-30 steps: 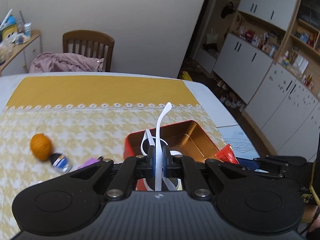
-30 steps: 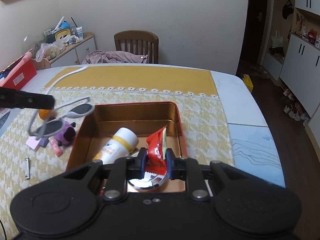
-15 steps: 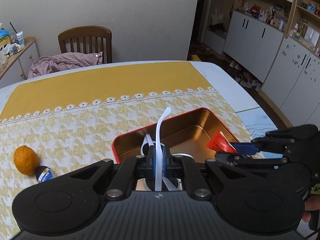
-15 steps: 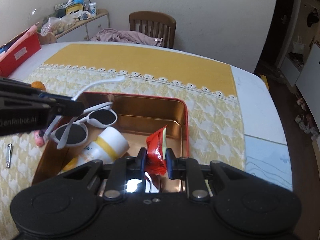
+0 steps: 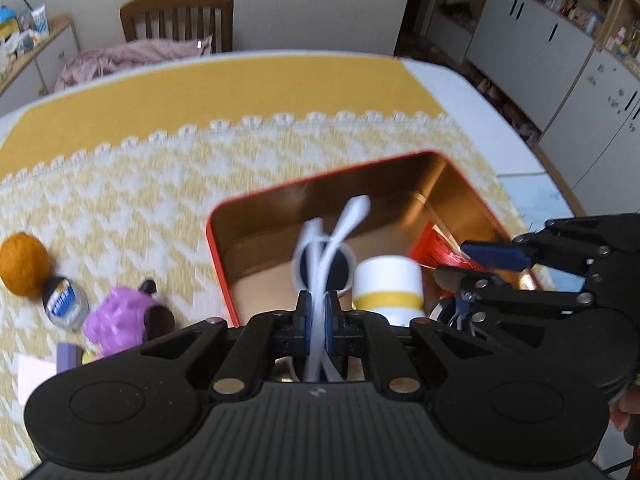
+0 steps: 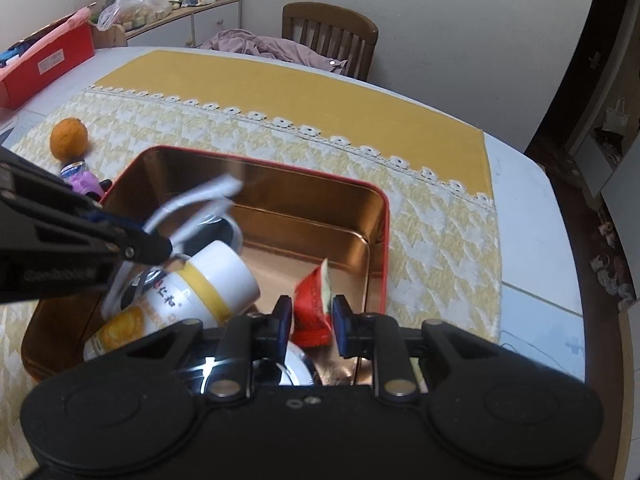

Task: Organize rigid objects
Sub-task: 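Drop the sunglasses and red snack packet into the red tin box with both tools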

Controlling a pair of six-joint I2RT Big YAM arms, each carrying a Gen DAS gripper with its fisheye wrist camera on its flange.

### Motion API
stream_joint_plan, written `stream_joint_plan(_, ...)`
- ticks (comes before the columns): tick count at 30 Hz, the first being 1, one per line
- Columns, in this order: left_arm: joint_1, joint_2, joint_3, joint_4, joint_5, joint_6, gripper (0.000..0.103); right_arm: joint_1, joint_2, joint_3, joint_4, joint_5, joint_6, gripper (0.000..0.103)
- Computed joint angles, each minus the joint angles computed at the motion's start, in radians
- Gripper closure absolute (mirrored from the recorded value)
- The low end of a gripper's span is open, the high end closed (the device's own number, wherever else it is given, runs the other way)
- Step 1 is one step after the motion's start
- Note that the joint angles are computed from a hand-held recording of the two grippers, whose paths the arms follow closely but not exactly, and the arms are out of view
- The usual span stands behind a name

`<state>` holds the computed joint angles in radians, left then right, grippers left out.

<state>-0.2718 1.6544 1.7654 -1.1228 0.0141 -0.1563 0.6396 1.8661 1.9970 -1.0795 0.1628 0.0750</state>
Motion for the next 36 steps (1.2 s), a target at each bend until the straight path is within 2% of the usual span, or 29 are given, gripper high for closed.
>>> stream_joint_plan(8, -0.014, 0.006, 0.010, -0.041, -0.028, 0.005, 0.097, -0.010, -0.048, -0.052, 0.018, -0.056, 0.022, 0.074)
stream_joint_plan(21, -0.027, -0.066, -0.042, 0.000, -0.070, -0.007, 0.093, -0.013, -0.133, -0.137, 0.083, -0.099, 0.085, 0.057)
stream_joint_plan(31, -0.026, -0.144, -0.081, 0.023, -0.093, -0.030, 0.092, -0.009, -0.209, -0.197, 0.126, -0.134, 0.111, 0.034)
stream_joint_plan(33, -0.021, -0.166, -0.094, 0.031, -0.091, -0.039, 0.086, -0.006, -0.226, -0.210, 0.140, -0.140, 0.113, 0.029)
stream_joint_plan(36, -0.012, -0.202, -0.122, 0.060, -0.084, -0.051, 0.062, 0.001, -0.249, -0.227, 0.163, -0.159, 0.118, 0.020)
